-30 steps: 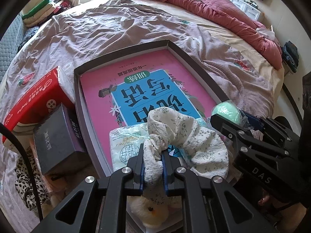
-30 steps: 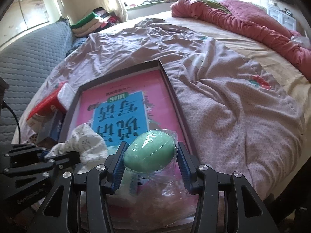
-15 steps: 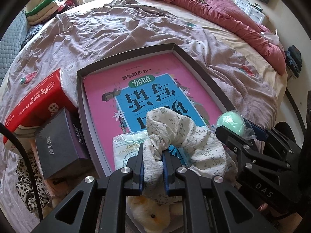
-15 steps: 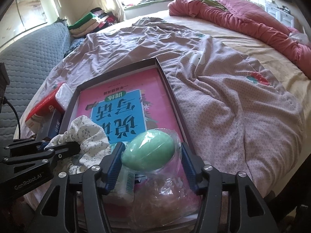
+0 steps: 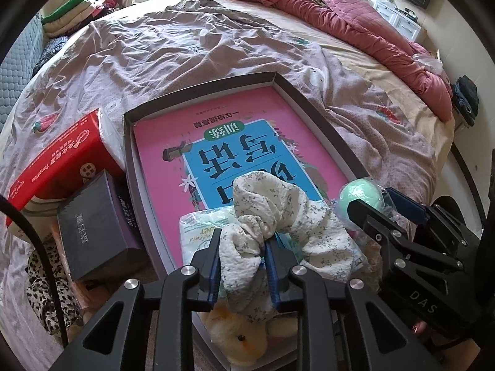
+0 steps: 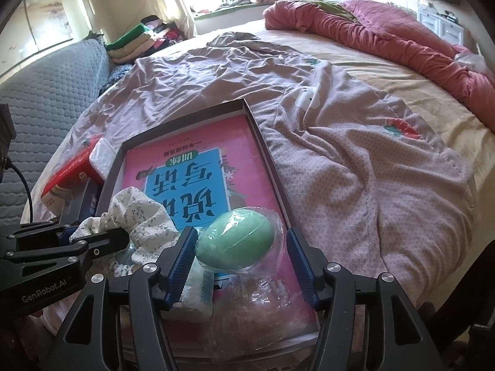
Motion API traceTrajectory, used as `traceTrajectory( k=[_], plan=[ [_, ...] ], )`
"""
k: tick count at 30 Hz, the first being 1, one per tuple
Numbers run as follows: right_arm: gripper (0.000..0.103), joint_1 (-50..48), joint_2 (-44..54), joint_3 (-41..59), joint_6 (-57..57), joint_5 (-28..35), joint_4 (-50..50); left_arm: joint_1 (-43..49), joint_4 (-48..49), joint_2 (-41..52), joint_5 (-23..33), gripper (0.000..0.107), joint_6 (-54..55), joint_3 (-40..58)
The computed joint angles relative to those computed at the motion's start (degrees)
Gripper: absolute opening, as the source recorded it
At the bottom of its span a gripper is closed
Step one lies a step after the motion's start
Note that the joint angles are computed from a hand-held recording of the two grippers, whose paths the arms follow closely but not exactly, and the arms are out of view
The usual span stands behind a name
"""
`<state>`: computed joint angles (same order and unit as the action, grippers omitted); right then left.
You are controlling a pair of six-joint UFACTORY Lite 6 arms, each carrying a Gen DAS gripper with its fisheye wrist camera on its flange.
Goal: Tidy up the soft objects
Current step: 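Lower and open the left tool releasing the scrunchie while the right tool releases the egg onto the tray, then withdraw both tools toward the leopard scrunchie and white plush bunny beside the tray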
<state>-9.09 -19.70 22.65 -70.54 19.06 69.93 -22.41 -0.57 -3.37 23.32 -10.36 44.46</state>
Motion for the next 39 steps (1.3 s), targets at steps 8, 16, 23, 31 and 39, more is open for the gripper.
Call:
traceTrajectory(
  k=[8,16,23,31,39],
  plan=[
    [0.074,0.12,-3.05,-0.22,4.33,0.91,-4.11,1.54,-2.93,-2.17,0.73,0.040,2.82,-0.92],
    [0.074,-2.62,-8.06,-0.89,10.35,4.58,-10.53,2.60,-3.43,-6.29,1.73,0.054,3.77,-2.11],
    [0.074,-3.37,-13.22,-1.21,16.58,7.67,-16.28,3.07,-1.02,-11.58,3.83,0.057,1.38,-4.05],
    [0.074,1.82,-19.18,-0.53,29.22,8.58,-26.53,4.37,2.63,-21.20,8.12,0.068,-1.42,-6.74],
    [0.075,10.92,-25.80,0.24,48.68,8.48,-41.57,7.57,2.87,-30.75,13.23,0.073,-0.16,-9.91]
  ],
)
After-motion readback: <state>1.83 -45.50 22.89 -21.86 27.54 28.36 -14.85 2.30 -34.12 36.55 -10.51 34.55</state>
